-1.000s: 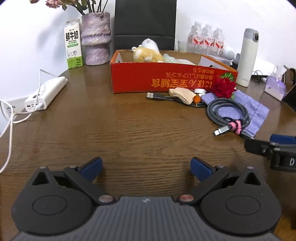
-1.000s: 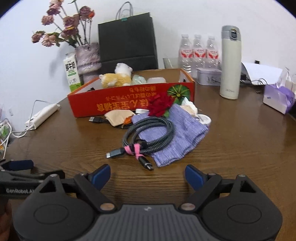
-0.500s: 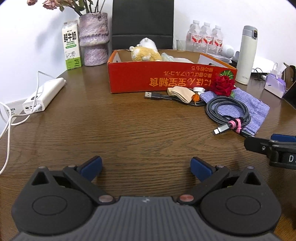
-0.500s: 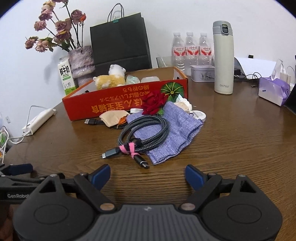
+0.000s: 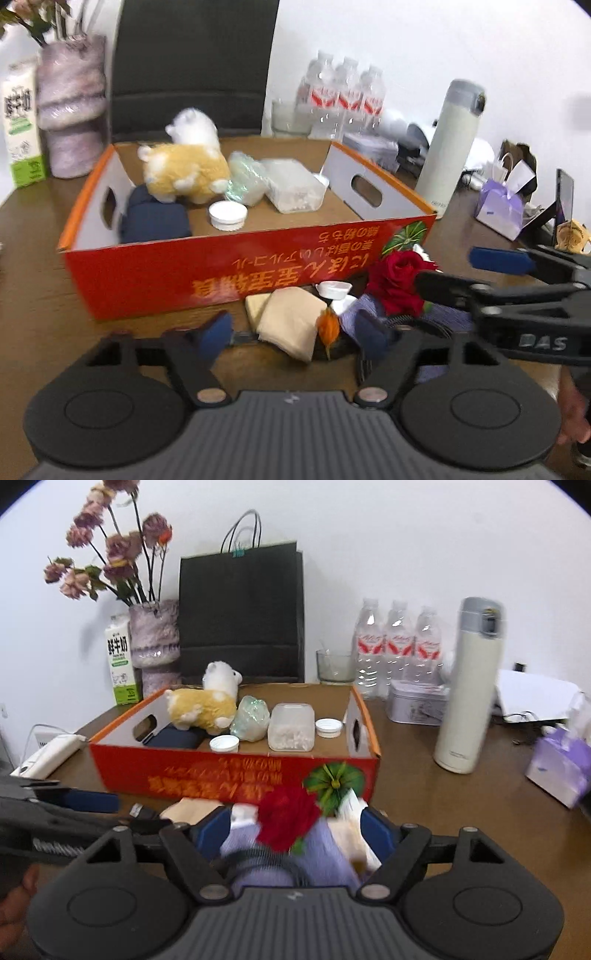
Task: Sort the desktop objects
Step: 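Grasp the beige pouch with the left tool while the right tool grasps the red rose, then carry the pouch and rose into the red box and open both tools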
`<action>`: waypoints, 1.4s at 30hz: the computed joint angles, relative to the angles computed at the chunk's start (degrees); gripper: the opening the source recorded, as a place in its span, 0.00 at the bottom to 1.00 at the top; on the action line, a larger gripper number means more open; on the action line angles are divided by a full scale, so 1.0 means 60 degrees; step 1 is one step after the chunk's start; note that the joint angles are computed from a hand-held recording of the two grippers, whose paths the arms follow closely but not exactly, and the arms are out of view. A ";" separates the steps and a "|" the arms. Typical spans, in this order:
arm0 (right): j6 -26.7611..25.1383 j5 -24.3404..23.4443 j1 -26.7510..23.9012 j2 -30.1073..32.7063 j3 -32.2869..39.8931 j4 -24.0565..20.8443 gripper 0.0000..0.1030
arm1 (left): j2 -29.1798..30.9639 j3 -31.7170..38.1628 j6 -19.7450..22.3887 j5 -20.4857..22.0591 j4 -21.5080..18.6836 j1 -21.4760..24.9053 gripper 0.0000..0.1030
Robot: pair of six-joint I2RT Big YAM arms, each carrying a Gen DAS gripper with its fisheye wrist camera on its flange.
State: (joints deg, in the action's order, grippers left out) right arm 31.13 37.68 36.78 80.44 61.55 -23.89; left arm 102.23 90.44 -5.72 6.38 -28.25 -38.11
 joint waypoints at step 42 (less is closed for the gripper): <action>0.2398 0.0361 0.3078 -0.2677 -0.2622 0.1290 0.31 | -0.5300 -0.5368 -0.1638 0.0197 0.1366 -0.0091 0.07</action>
